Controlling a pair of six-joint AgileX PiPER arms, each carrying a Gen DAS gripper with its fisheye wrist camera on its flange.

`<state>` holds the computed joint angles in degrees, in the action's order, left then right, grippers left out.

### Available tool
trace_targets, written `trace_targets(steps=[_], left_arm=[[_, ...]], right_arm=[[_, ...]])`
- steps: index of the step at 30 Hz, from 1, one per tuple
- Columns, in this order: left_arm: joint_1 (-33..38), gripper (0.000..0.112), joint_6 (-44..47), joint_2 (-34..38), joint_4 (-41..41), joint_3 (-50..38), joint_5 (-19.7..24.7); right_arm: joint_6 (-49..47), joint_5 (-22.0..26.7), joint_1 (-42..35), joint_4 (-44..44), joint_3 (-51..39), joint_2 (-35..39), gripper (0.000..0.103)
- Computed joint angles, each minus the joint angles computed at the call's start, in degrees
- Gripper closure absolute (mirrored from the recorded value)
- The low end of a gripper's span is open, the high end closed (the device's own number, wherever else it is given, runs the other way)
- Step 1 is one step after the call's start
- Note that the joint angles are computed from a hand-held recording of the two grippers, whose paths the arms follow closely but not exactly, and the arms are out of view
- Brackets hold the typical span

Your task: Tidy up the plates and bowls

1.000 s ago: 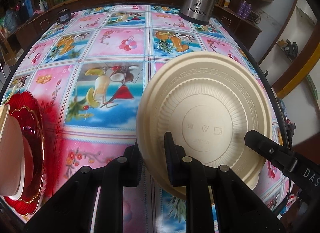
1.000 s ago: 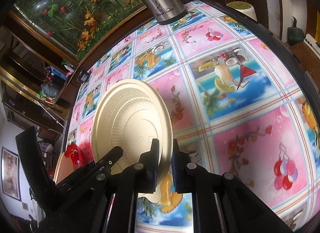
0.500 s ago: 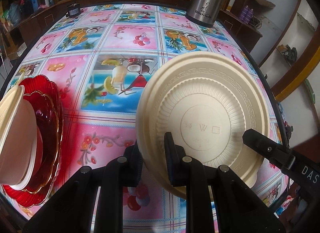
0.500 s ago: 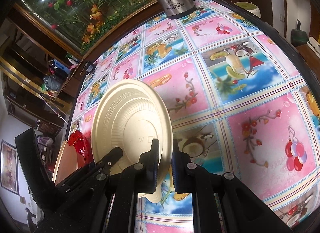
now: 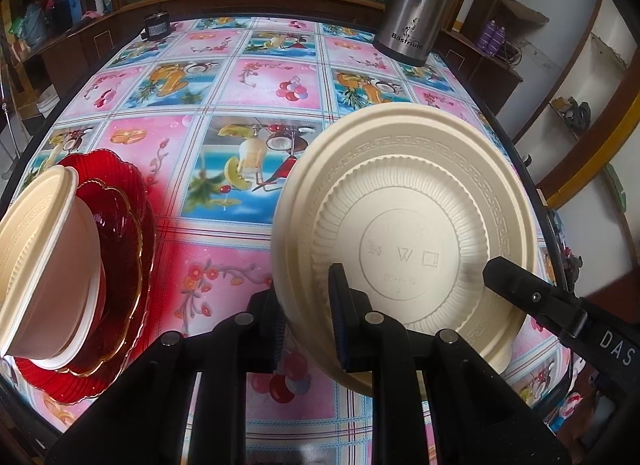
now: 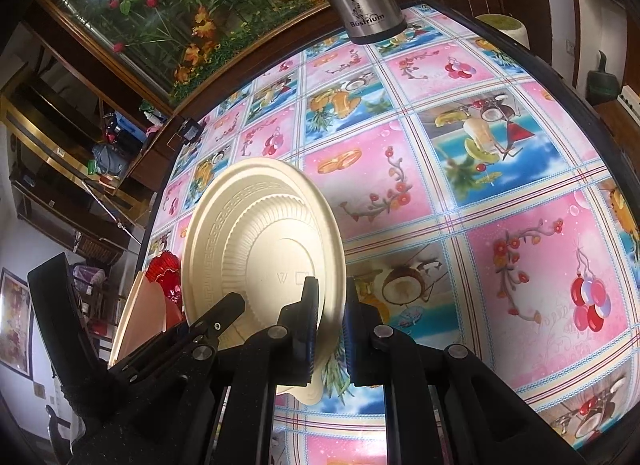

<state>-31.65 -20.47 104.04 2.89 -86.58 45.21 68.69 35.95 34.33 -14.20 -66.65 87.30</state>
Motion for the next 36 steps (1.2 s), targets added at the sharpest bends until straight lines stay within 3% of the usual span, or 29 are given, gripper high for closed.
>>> trace_targets(steps=[36], left_arm=[[4.53, 0.095, 1.11, -9.73, -0.48, 6.91, -2.71]], right_arm=[[4.07, 6.04, 7.88, -8.33, -9.43, 2.49, 0.092]])
